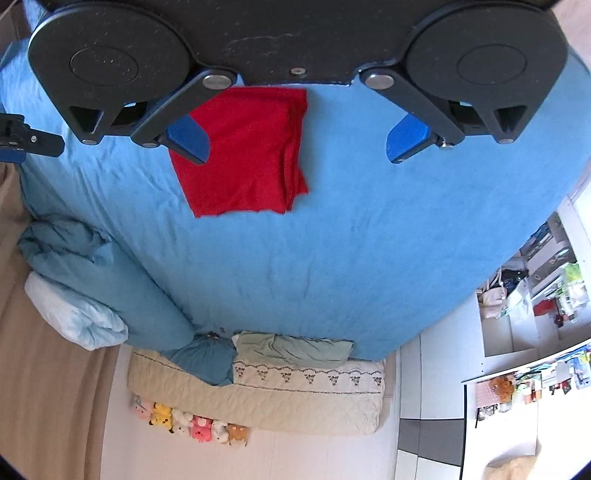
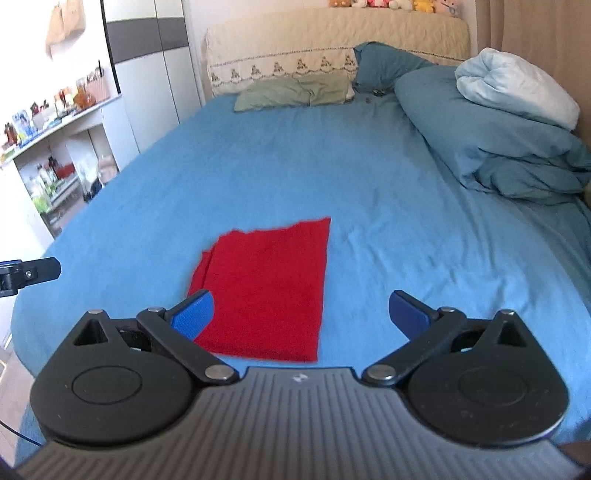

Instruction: Fold small clothes

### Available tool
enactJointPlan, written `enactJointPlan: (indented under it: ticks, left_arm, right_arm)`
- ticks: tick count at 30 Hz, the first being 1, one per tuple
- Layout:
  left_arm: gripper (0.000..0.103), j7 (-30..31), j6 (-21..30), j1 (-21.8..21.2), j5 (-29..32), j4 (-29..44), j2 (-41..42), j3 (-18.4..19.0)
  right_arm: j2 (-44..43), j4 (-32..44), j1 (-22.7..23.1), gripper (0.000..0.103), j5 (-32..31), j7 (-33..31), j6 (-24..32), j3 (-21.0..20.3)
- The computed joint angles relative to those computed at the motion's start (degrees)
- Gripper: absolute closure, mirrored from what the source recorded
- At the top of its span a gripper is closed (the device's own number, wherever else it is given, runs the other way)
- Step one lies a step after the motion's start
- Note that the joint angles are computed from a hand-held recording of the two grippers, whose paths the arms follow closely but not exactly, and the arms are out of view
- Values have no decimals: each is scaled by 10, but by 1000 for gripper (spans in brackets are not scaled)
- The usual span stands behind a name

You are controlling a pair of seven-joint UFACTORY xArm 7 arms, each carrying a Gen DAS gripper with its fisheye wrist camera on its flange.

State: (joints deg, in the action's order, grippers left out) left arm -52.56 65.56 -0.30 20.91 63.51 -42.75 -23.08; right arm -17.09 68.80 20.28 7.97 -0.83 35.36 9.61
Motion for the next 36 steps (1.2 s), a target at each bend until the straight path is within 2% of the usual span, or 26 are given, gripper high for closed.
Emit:
enactJointPlan:
  ticks: [5, 8, 17, 36]
  left_arm:
    - [0, -3, 54, -13, -8, 1, -12, -28]
    - [0, -2, 69, -22, -8, -4, -12, -40]
    - [0, -10, 78, -60, -29, -31, -6, -44]
    - [0, -34, 76, -79, -8, -31, 11, -43]
  right_arm:
    - [-59, -54, -9, 0, -29, 33, 24, 15]
    - [-87, -82, -11, 0, -35, 49, 34, 18]
    - [-106, -125, -10, 0, -56, 68, 54, 23]
    - [-96, -121, -11, 0, -66, 74, 52, 22]
